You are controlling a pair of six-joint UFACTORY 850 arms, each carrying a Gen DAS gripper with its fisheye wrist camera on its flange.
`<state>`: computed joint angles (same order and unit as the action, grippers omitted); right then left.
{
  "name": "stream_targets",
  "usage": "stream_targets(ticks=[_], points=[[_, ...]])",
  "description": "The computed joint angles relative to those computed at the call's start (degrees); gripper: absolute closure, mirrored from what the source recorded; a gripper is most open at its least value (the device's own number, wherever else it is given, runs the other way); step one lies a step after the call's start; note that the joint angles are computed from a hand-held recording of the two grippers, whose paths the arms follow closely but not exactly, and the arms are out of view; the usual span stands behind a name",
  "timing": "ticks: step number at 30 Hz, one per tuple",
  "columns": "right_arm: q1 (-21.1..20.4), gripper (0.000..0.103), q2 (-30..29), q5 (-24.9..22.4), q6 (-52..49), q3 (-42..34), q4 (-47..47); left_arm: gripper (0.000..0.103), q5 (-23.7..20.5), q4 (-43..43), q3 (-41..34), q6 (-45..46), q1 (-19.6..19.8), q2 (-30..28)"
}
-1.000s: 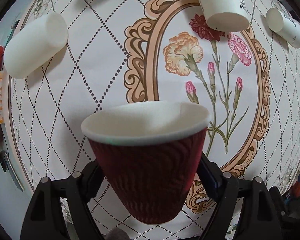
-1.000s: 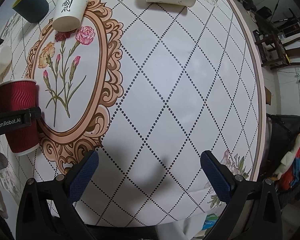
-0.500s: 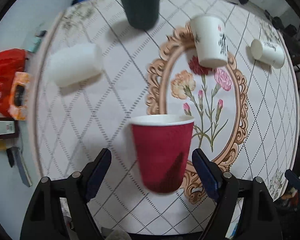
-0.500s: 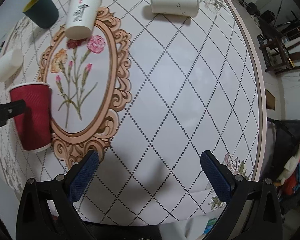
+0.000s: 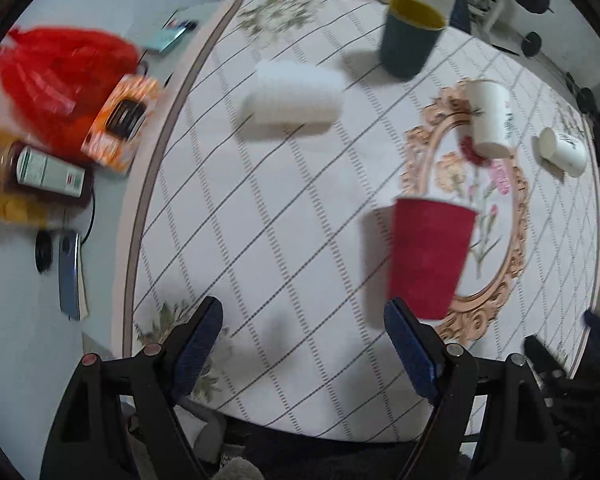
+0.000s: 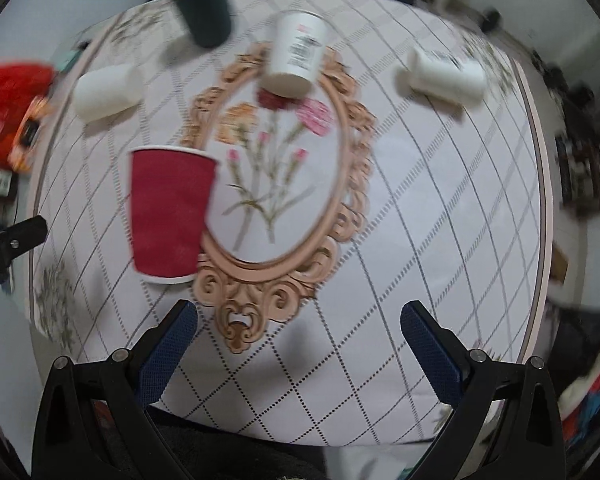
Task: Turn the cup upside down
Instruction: 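Bring the right gripper to the red cup held by the left gripper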
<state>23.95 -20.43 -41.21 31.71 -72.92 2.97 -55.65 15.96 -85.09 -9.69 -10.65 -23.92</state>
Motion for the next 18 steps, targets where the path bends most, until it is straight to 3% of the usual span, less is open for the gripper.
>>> stream_targets(ticks=[5, 10, 15, 18], points=[[3.57, 0.000, -3.83, -5.79, -7.94, -8.16, -12.24, 0.021, 1.46, -0.14, 2.42, -1.10, 3.26, 0.23], [8.97, 0.000, -8.03, -8.84, -26.81, -14.29, -30.19, 0.021, 2.65, -0.13, 3.31, -3.65, 5.46, -1.41], [13.28, 0.000, -9.02, -4.06, -46.37, -11.23, -49.72, 0.021, 3.47, -2.33, 3.87, -4.28, 7.06, -3.07], [13.85, 0.000, -9.52, -0.84, -58.43, -9.31, -54.92, 0.021, 3.90, -2.99, 4.70, -4.45, 7.64, -3.46]])
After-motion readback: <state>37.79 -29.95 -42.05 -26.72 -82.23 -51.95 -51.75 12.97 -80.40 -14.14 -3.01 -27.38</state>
